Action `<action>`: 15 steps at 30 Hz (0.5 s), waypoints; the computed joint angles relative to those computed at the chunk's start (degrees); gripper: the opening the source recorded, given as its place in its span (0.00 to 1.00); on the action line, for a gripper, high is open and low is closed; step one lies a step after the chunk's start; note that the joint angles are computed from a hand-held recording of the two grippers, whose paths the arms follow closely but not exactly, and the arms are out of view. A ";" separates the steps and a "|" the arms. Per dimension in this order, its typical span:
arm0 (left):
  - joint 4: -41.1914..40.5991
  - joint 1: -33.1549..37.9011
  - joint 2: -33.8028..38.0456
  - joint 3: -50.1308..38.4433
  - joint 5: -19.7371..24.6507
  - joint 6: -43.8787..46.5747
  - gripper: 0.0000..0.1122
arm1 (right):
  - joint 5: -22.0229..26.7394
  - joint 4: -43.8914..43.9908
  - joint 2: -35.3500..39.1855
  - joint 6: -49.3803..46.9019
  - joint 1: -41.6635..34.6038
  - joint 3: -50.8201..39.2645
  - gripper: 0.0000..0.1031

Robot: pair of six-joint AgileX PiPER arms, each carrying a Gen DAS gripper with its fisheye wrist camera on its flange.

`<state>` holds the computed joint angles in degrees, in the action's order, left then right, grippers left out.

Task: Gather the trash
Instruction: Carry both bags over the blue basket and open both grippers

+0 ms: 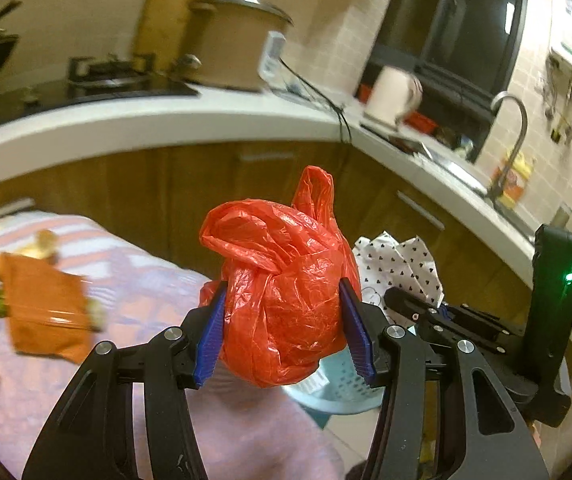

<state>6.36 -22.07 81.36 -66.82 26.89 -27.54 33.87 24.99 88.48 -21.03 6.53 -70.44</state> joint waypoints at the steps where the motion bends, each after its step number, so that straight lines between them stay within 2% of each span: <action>1: 0.06 -0.62 1.42 -0.81 0.16 -0.09 0.45 | 0.08 0.63 0.14 -0.84 -0.75 0.24 0.05; 5: -1.19 -2.39 7.58 -4.30 0.30 0.56 0.46 | 0.90 1.82 1.74 -3.36 -4.14 0.69 0.05; 9: -7.75 -2.65 13.02 -7.83 1.62 6.22 0.48 | 0.85 0.39 3.81 -2.74 -5.88 1.14 0.05; 11: -8.39 -2.87 14.60 -8.87 2.17 7.07 0.49 | 1.65 1.23 5.18 -3.65 -6.98 0.96 0.05; 13: -9.30 -3.06 16.29 -10.08 3.11 8.31 0.52 | 2.32 0.59 6.67 -2.87 -7.36 0.23 0.06; 15: -9.00 -3.17 17.26 -10.84 4.16 8.22 0.61 | 3.06 0.66 7.84 -2.74 -7.73 -0.22 0.06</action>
<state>-2.64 -25.24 98.63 -77.66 31.06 -19.31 36.93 25.65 96.31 -23.77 -1.19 -70.66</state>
